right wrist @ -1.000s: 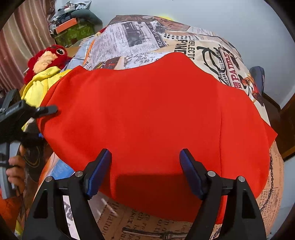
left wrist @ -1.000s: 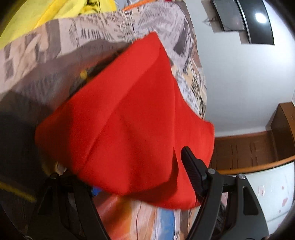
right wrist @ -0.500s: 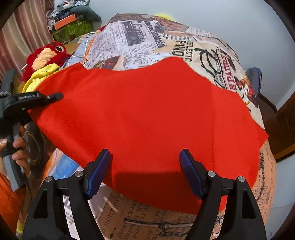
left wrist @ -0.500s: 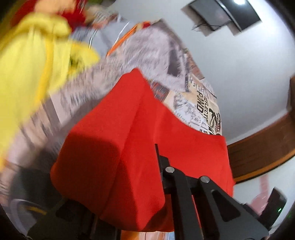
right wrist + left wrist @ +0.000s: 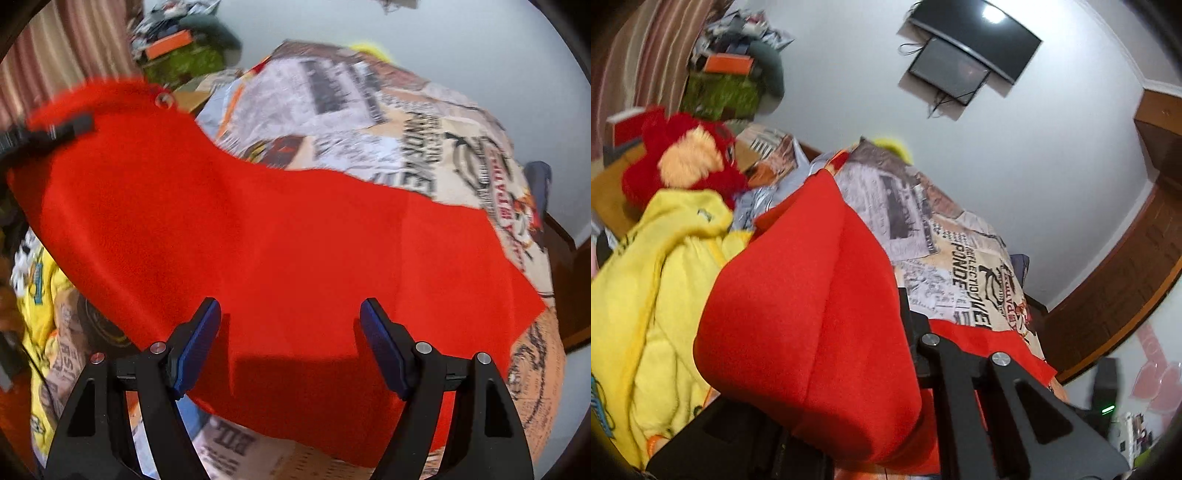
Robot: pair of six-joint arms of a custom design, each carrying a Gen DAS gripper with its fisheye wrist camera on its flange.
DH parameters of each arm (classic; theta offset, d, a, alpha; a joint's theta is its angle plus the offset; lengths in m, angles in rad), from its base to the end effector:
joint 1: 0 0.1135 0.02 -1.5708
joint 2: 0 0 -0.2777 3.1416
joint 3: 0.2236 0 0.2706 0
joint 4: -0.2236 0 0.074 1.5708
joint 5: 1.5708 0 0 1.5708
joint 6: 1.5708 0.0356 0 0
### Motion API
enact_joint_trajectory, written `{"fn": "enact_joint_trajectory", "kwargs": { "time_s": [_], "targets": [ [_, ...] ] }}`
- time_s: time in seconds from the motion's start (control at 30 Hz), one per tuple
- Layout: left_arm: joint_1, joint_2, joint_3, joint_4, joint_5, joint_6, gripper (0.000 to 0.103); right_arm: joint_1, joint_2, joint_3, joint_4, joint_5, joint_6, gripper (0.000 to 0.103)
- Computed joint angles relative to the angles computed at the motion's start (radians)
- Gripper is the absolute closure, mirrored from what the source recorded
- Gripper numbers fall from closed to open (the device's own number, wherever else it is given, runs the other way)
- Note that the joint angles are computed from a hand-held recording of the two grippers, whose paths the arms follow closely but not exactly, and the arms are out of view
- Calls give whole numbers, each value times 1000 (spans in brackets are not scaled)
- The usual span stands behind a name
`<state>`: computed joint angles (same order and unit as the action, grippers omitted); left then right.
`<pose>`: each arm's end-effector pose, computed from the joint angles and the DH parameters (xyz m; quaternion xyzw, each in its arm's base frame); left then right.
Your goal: Fold large clothes
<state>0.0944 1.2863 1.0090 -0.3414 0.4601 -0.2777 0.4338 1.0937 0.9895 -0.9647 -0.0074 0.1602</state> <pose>0.2987 0.0124 0.3041 -0.0574 0.8698 -0.2427 0.4258 0.1940 0.0901 0.2963 -0.1330 0.9595 0.0761 0.2364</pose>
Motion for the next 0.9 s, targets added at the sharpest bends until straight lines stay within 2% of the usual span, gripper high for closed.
{"fn": "enact_joint_trajectory", "kwargs": {
  "time_s": [0.13,0.27,0.37,0.43,0.53,0.7,0.77,0.9],
  "targets": [
    [-40,-4,30,-35,50,15,96,44,25,-48,28,-22,30,28],
    [-137,-18,42,-50,-27,23,96,-24,-14,-38,-11,-89,5,28],
    [-202,-2,74,-69,-31,5,96,-115,-92,-33,-54,-136,-21,28],
    [-262,21,114,-96,-52,-18,96,-181,-141,-39,-69,-124,-56,28],
    [-357,56,162,-119,-85,-51,96,-354,-204,-60,-120,-129,-140,28],
    [-527,144,219,-106,-119,-129,96,-813,-239,-94,-246,-341,-408,28],
    [-593,187,236,-105,-146,-143,96,-969,-225,-99,-284,-389,-519,28],
    [-697,297,272,-136,-182,-145,96,-1181,-199,-101,-346,-448,-682,28]
  ]
}}
